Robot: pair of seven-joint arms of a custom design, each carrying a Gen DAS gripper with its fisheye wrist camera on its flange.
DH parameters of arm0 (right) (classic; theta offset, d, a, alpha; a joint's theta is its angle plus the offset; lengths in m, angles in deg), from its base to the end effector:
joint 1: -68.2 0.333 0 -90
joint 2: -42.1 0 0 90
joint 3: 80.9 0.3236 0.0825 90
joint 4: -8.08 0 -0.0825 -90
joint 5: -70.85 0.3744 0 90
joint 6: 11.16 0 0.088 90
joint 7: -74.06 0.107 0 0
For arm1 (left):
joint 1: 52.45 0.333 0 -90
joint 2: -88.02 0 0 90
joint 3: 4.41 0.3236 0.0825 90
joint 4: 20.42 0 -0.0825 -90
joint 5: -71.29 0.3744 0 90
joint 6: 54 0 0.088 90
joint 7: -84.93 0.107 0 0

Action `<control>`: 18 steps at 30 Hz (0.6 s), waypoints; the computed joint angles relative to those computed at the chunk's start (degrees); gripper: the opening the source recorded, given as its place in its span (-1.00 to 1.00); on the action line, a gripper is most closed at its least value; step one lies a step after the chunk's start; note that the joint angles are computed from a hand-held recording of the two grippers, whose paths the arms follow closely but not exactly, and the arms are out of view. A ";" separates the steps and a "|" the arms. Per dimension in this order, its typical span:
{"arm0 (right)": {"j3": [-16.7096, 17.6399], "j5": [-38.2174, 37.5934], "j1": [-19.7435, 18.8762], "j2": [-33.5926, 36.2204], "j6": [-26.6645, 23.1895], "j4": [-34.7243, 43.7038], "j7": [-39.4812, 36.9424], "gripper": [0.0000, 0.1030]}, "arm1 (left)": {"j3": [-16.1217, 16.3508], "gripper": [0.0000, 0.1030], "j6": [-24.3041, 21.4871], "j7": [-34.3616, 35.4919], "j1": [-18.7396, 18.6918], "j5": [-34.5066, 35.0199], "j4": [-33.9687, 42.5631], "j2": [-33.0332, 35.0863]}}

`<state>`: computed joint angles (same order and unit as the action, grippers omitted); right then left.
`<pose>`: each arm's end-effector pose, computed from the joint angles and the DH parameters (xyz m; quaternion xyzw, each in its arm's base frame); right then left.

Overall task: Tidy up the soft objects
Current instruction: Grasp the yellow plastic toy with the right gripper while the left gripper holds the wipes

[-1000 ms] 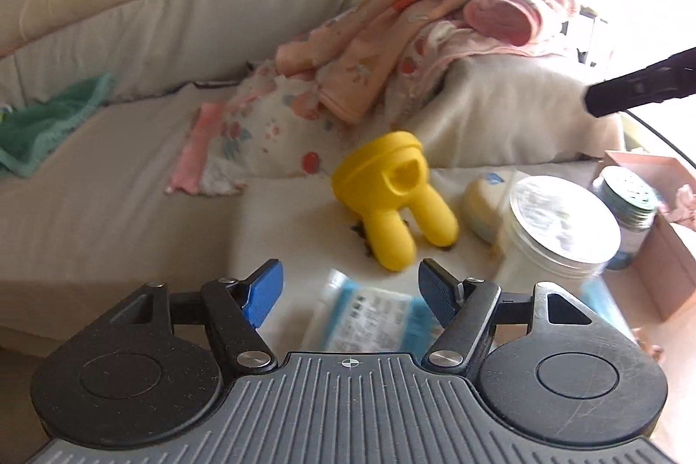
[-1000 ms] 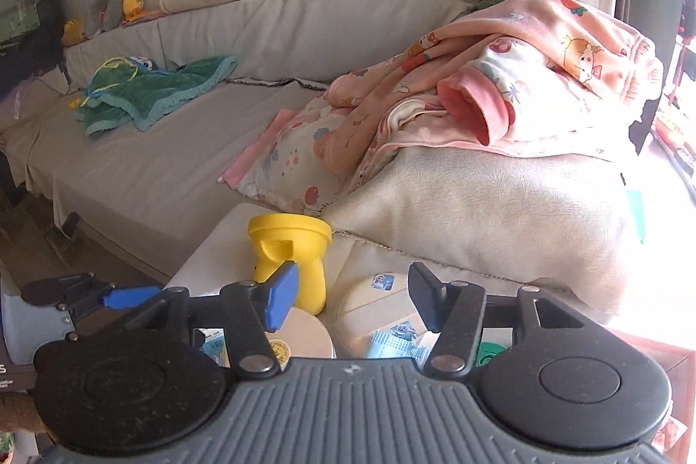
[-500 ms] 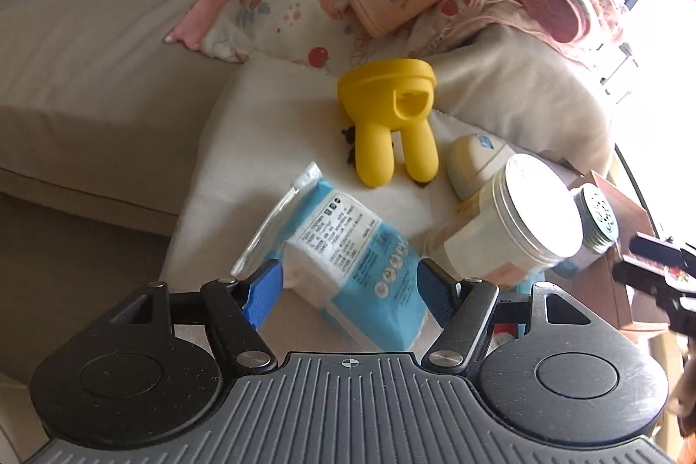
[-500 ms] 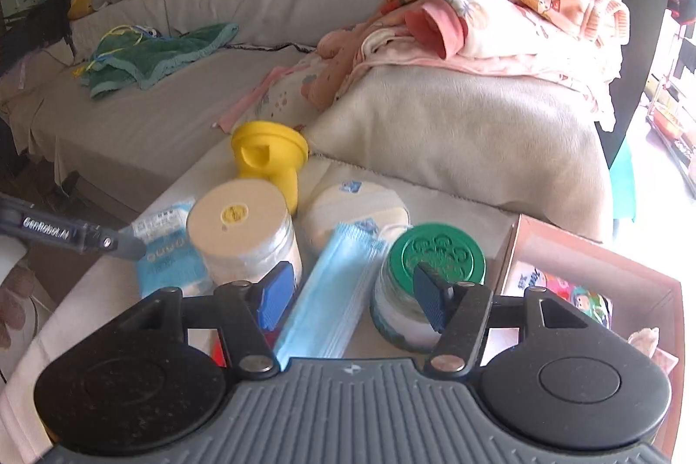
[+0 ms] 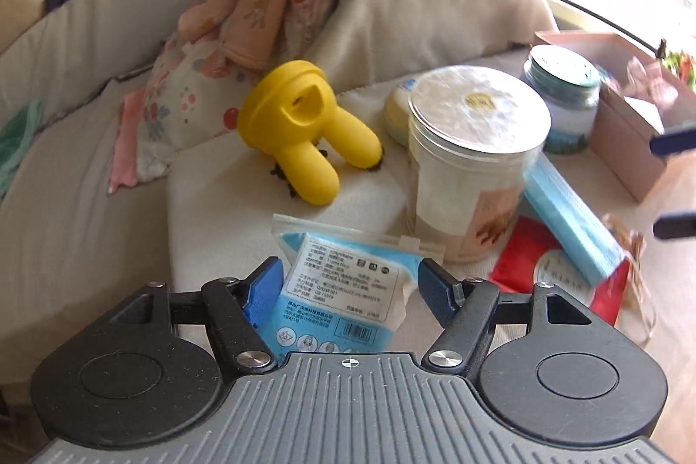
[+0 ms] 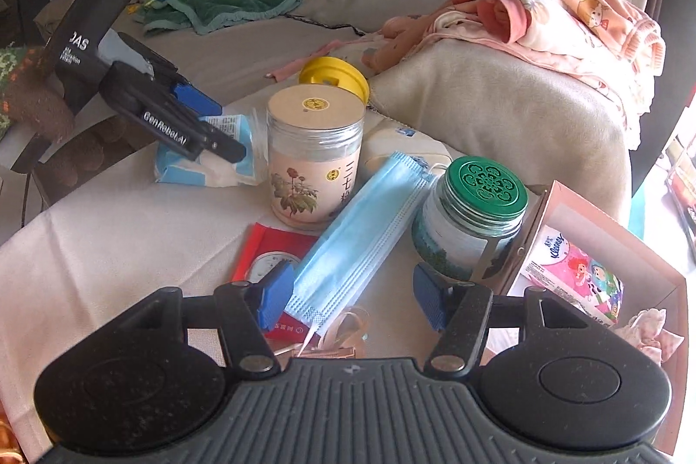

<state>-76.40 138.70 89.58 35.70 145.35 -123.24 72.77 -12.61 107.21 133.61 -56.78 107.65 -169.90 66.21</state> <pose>0.4807 0.1949 0.4527 -0.8788 0.2313 -0.1480 0.3902 0.4136 -0.1235 0.4493 -0.6494 0.6824 -0.1876 0.2783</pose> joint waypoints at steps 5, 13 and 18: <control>0.19 -3.07 -0.22 0.32 -1.04 1.36 4.37 0.24 | 3.34 0.44 -1.14 9.54 -3.83 -4.41 -1.64 -0.81; 1.83 -10.81 0.56 4.25 -2.94 11.62 18.80 0.27 | 10.05 0.18 12.66 9.49 -4.94 -13.61 -8.37 -1.49; 3.26 -32.03 3.05 15.40 -8.90 28.69 43.59 0.39 | 3.72 0.14 18.98 0.86 4.79 -13.01 -12.37 -4.02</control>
<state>-73.14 106.67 92.64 51.10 136.45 -94.56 116.36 -8.89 126.20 134.47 -52.00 94.63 -182.26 62.19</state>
